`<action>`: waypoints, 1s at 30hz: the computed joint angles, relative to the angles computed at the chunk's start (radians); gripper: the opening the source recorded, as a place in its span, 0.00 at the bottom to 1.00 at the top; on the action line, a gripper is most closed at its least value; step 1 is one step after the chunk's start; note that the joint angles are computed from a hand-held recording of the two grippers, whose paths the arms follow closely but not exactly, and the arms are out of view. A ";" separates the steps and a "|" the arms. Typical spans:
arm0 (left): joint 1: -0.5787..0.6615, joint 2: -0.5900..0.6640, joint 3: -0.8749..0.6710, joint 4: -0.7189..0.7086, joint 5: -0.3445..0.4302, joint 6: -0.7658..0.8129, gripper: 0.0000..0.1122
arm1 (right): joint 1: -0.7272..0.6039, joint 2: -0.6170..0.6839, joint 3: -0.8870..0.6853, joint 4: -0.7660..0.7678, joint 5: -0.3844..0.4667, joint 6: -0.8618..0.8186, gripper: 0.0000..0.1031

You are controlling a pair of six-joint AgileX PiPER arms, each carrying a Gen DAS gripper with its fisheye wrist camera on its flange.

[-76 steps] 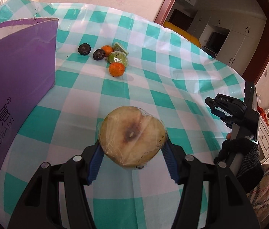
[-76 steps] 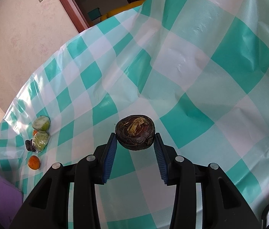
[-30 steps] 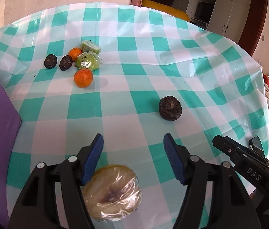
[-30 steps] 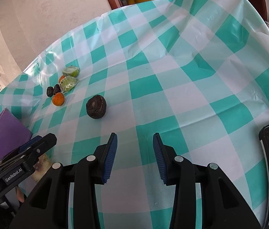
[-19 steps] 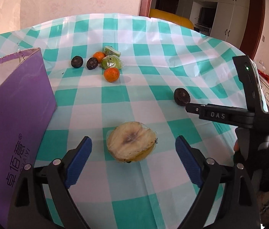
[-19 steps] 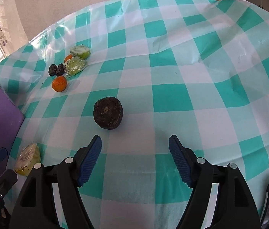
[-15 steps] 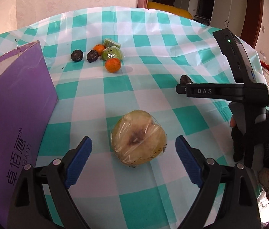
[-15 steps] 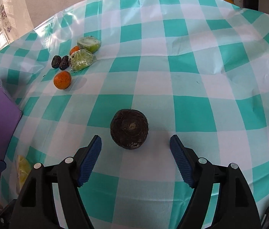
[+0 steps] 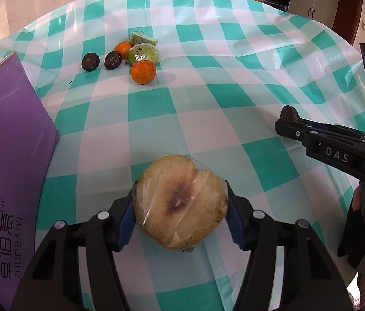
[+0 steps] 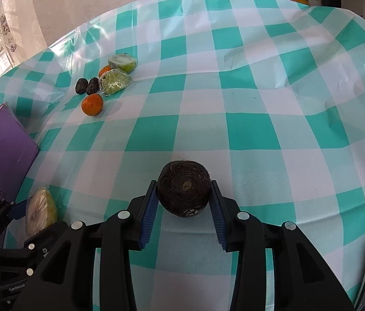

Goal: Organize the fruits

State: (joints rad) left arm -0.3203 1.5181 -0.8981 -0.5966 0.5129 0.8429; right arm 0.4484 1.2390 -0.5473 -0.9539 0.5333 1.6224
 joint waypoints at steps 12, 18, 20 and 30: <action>0.254 -0.362 -0.016 -0.073 0.197 0.074 0.53 | 0.342 -0.011 -0.235 0.014 0.214 -0.039 0.38; 0.552 -0.367 -0.100 -0.152 0.368 0.214 0.53 | 0.448 0.125 -0.486 0.037 0.271 -0.181 0.38; 0.660 -0.344 -0.124 -0.188 0.410 0.275 0.53 | 0.470 0.184 -0.579 0.051 0.274 -0.237 0.38; 0.950 -0.145 -0.285 -0.228 0.476 0.380 0.53 | 0.506 0.509 -1.032 0.216 0.301 -0.566 0.38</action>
